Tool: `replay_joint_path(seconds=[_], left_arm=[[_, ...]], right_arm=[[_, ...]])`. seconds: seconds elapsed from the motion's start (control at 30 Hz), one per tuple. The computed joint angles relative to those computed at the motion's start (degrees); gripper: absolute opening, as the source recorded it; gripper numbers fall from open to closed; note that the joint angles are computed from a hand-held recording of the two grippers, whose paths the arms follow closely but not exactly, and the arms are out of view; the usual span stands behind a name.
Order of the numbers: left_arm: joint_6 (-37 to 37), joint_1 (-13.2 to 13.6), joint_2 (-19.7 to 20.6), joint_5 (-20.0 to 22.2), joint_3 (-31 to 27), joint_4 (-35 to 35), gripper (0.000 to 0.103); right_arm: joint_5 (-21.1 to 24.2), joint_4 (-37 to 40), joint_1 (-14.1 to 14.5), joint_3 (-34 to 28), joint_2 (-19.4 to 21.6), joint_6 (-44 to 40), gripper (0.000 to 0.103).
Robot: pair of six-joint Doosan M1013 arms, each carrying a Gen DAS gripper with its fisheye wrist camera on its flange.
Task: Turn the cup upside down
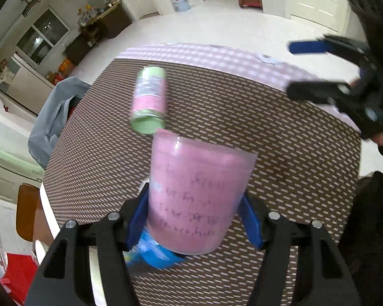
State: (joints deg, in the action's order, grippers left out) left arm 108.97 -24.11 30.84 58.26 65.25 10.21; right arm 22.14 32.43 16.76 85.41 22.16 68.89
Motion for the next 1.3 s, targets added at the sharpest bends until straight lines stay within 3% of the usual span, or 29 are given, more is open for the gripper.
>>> replay_joint_path(seconds=[0.2, 0.37, 0.6, 0.77, 0.87, 1.0, 1.03, 1.3], left_arm=[[-4.31, -2.51, -3.41, -3.63, 7.93, 1.80, 0.064], [-8.76, -3.17, -4.27, -4.58, 11.03, 3.14, 0.064], [-10.91, -3.79, -4.26, -5.28, 13.47, 3.12, 0.064], [-12.15, -4.89, -3.79, -4.79, 14.35, 8.25, 0.065], [-13.09, -5.36, -4.00, -5.53, 15.07, 10.82, 0.080], [-14.28, -5.73, -5.39, -7.46, 16.66, 11.20, 0.083], [-15.31, -5.94, -5.77, -7.90, 17.12, 11.76, 0.090], [-29.48, -6.64, -9.84, -12.57, 21.32, 19.23, 0.090]], right_arm=[[-2.67, 6.73, -0.47, 4.93, -2.83, -7.05, 0.097], [-4.11, 12.67, -0.79, 8.53, -5.35, -12.85, 0.097], [-5.74, 14.49, -0.29, 9.99, -6.55, -15.32, 0.097], [-4.68, 13.93, -0.07, 9.56, -6.16, -15.11, 0.097], [-3.89, 14.05, -0.05, 9.46, -6.00, -15.33, 0.097], [-3.18, 14.94, -0.17, 9.36, -5.98, -16.31, 0.097], [-3.00, 15.27, -0.23, 9.33, -6.00, -16.62, 0.097], [-2.32, 17.23, -0.02, 8.90, -6.32, -20.28, 0.097]])
